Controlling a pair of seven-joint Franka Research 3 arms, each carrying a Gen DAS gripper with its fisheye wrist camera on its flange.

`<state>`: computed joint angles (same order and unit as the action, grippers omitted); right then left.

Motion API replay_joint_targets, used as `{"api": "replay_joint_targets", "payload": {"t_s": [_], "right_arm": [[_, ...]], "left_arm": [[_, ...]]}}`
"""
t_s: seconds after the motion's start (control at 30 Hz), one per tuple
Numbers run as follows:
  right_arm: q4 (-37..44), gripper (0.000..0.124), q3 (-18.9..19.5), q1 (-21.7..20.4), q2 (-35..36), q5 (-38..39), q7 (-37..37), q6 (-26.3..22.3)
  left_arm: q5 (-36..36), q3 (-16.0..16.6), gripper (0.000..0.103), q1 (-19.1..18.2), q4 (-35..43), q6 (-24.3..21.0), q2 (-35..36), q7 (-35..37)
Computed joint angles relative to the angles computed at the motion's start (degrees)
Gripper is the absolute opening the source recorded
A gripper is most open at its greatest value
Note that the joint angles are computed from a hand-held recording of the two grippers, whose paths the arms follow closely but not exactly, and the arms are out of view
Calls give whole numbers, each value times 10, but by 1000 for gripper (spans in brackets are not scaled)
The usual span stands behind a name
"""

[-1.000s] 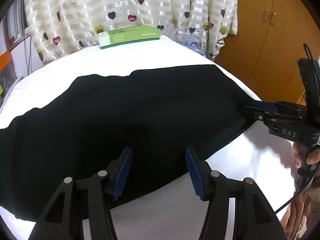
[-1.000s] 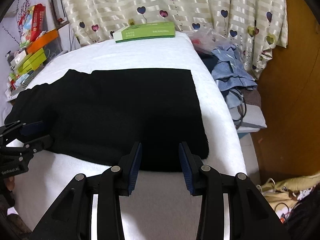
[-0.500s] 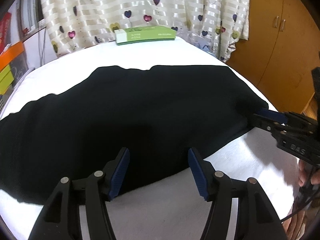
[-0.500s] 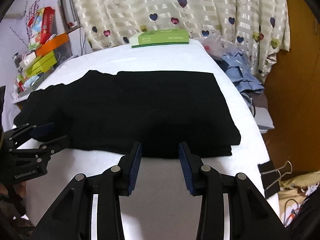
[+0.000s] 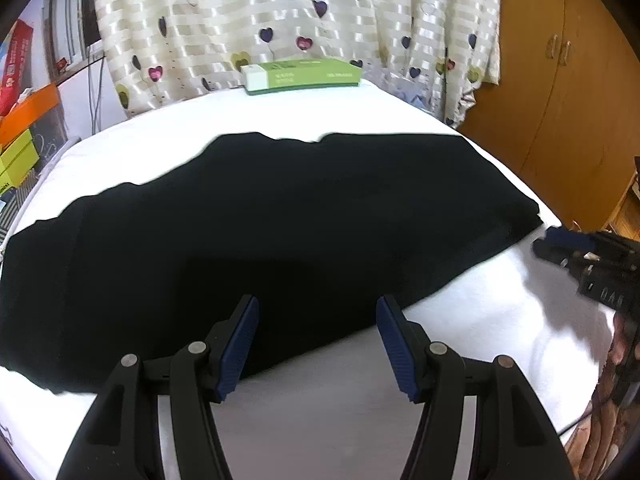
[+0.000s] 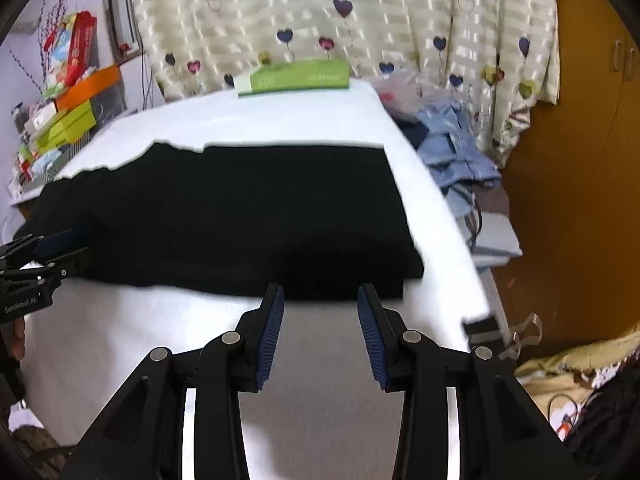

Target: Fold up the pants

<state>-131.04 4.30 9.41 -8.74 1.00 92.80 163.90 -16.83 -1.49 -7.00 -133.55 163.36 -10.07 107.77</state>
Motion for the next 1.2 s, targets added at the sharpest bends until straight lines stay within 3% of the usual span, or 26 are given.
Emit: {"api": "replay_joint_targets", "payload": {"t_s": [0.1,0.17,0.2,0.33,0.43,0.53,0.63,0.7,0.8,0.97,1.13,1.2], "right_arm": [[45,40,-6,10,38,17,-31,13],[85,40,-3,5,68,-22,8,-11],[110,40,-6,11,88,-3,-11,-21],[208,40,-12,27,163,33,-70,-67],[284,40,-12,31,221,67,-108,-105],[342,40,-27,43,266,60,-88,-147],[347,40,-40,54,273,42,-81,-136],[342,40,-49,59,271,22,-76,-132],[331,40,-66,65,264,-13,-47,-122],[317,40,-81,55,254,-36,10,-118],[290,40,-91,51,226,-77,53,-128],[251,40,-82,40,195,-66,54,-96]], "left_arm": [[19,4,64,22,14,12,11,-18],[39,6,64,42,30,21,24,-46],[41,9,64,49,41,22,33,-54],[189,-2,64,114,81,33,75,-192],[261,4,64,141,110,26,100,-258],[295,13,64,160,134,7,122,-299],[296,14,64,174,142,-5,133,-310],[268,9,64,183,134,10,133,-282],[288,13,64,187,127,23,132,-295],[214,4,62,197,124,28,131,-241],[236,9,60,194,117,32,125,-261],[276,14,60,192,115,27,121,-302]]}}
